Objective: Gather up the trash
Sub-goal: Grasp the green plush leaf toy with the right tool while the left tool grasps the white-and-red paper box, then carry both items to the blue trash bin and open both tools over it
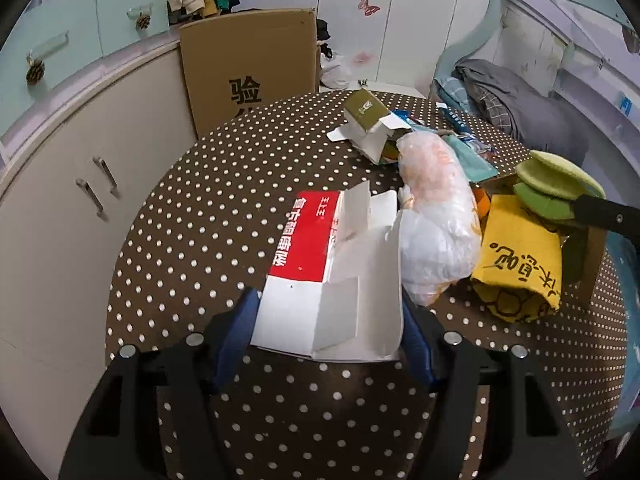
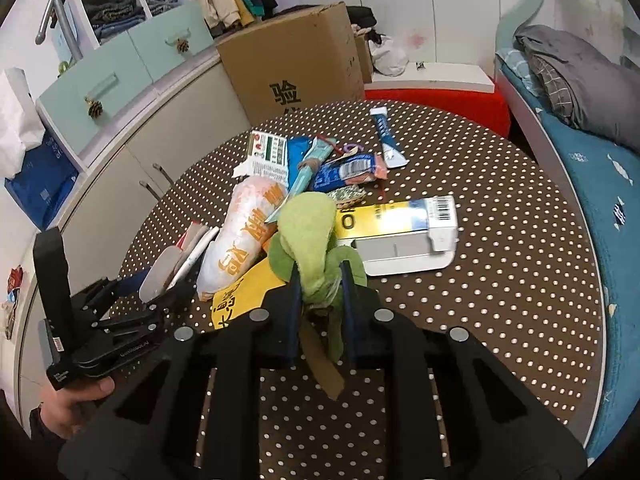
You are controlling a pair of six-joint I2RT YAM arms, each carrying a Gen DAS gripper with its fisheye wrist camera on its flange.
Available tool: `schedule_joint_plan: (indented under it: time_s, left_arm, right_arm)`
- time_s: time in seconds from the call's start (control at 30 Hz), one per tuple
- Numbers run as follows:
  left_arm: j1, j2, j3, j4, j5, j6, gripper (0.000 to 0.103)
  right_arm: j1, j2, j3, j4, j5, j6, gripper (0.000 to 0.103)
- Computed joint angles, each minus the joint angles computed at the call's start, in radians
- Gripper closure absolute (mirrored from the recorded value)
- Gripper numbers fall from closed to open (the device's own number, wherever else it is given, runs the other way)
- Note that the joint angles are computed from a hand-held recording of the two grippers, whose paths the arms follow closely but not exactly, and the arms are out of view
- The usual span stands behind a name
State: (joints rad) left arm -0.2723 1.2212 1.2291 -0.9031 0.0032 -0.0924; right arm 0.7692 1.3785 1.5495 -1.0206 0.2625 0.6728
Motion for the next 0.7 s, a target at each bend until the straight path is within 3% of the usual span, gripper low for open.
schedule_joint_plan:
  time_s: [0.27,0.3,0.33,0.37,0.6,0.7]
  left_arm:
    - [0.064,-0.067,-0.017,-0.023,0.075,-0.035,0.038]
    - [0.070,-0.073,-0.015,-0.027,0.083,-0.037,0.044]
    - [0.075,-0.071,-0.008,-0.032,0.095,-0.033,0.073]
    - [0.059,-0.078,-0.004,-0.034,0.052,-0.039,0.075]
    - [0.033,-0.047,0.005,-0.021,0.014,0.000,0.074]
    - [0.029,-0.065,0.017,-0.010,0.012,0.002,0.087]
  right_arm:
    - [-0.022,-0.075,-0.024,0.022,-0.018,0.000,0.085]
    - [-0.022,-0.078,-0.020,0.021,-0.019,0.000,0.085]
    - [-0.021,-0.082,-0.016,0.022,-0.019,-0.002,0.085]
    - [-0.020,-0.084,-0.007,0.019,-0.015,-0.007,0.085]
    - [-0.019,-0.096,-0.013,0.016,-0.017,-0.012,0.085]
    - [-0.015,-0.112,-0.020,0.011,-0.011,-0.007,0.085]
